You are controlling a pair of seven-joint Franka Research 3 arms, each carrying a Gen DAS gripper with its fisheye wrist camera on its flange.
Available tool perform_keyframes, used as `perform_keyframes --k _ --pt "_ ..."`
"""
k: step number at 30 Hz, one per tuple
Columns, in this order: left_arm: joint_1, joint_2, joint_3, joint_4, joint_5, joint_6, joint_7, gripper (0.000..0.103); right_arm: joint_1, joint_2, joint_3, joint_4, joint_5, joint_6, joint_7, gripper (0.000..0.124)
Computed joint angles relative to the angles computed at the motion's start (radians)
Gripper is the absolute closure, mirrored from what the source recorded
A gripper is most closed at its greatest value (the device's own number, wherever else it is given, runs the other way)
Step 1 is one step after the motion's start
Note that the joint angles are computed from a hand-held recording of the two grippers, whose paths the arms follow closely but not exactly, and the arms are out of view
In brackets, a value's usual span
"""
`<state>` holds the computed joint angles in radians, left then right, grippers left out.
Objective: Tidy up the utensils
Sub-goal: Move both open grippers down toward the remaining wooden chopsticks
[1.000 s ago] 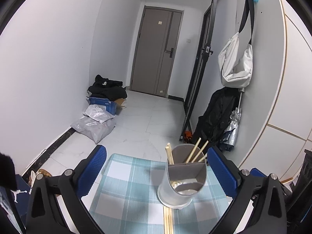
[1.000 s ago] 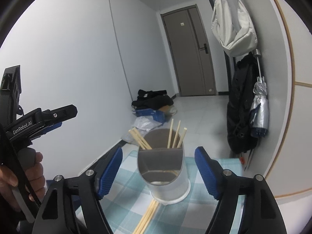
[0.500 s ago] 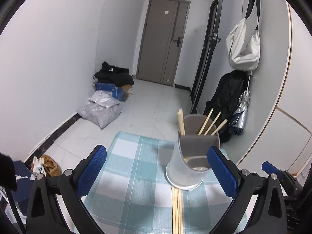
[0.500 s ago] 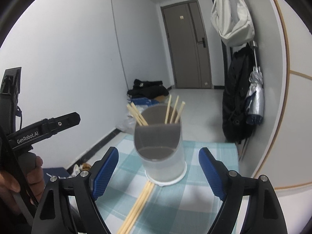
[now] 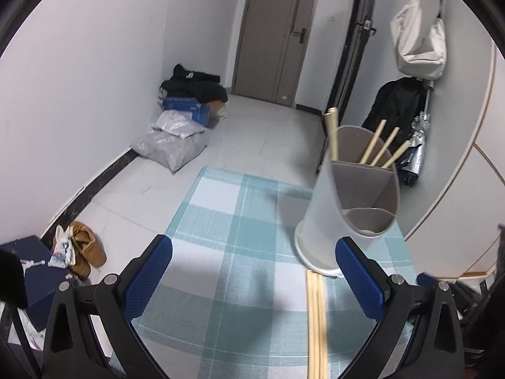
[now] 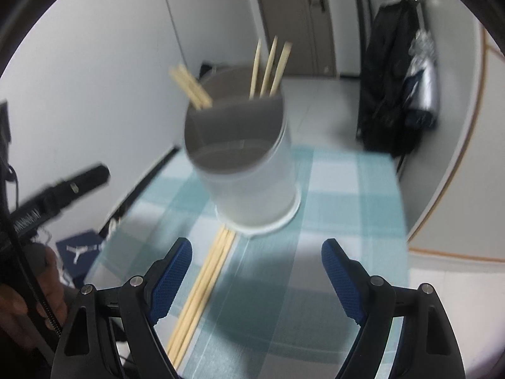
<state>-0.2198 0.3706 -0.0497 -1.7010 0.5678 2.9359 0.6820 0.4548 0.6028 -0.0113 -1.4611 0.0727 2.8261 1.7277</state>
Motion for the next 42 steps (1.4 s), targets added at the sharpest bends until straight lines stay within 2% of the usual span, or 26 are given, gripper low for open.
perform_keyframes --k 3,6,9,10,19,22,29,33,36,38,40,41,42 --pt "0.034 0.009 -0.034 0.011 -0.066 -0.029 0.039 0.001 0.015 0.051 -0.013 0.073 -0.017 -0.092 0.018 0.041" --pt "0.042 0.023 -0.047 0.032 -0.109 -0.051 0.059 0.001 0.004 0.103 0.007 0.152 -0.008 -0.176 0.019 0.051" --pt "0.047 0.026 -0.051 0.033 -0.135 -0.061 0.072 0.001 -0.017 0.151 0.039 0.225 0.023 -0.266 0.004 0.068" --pt "0.048 0.025 -0.051 0.031 -0.139 -0.060 0.076 0.001 -0.018 0.159 0.043 0.237 0.029 -0.284 0.001 0.070" --pt "0.055 0.028 -0.063 0.041 -0.180 -0.082 0.112 0.001 0.017 0.212 0.013 0.320 -0.012 -0.353 0.018 0.070" --pt "0.052 0.030 -0.056 0.043 -0.183 -0.083 0.113 0.001 0.040 0.236 -0.011 0.363 -0.059 -0.383 0.024 0.070" --pt "0.055 0.027 -0.050 0.042 -0.188 -0.091 0.097 0.001 0.097 0.227 -0.068 0.365 -0.185 -0.410 0.067 0.074" --pt "0.048 0.024 -0.037 0.038 -0.173 -0.093 0.075 0.001 0.091 0.229 -0.052 0.377 -0.196 -0.427 0.072 0.076" --pt "0.046 0.022 -0.032 0.036 -0.160 -0.096 0.062 0.001 0.092 0.237 -0.048 0.394 -0.206 -0.432 0.062 0.082" --pt "0.046 0.023 -0.032 0.040 -0.155 -0.101 0.057 0.001 0.087 0.281 -0.034 0.463 -0.192 -0.457 0.052 0.086" --pt "0.039 0.017 -0.019 0.032 -0.133 -0.104 0.042 0.001 0.086 0.327 -0.024 0.535 -0.175 -0.478 0.043 0.093" --pt "0.035 0.013 -0.012 0.029 -0.120 -0.109 0.030 0.001 0.084 0.327 -0.023 0.532 -0.174 -0.472 0.028 0.095" --pt "0.032 0.009 -0.007 0.024 -0.108 -0.110 0.017 0.001 0.086 0.323 -0.023 0.525 -0.174 -0.470 0.017 0.103"
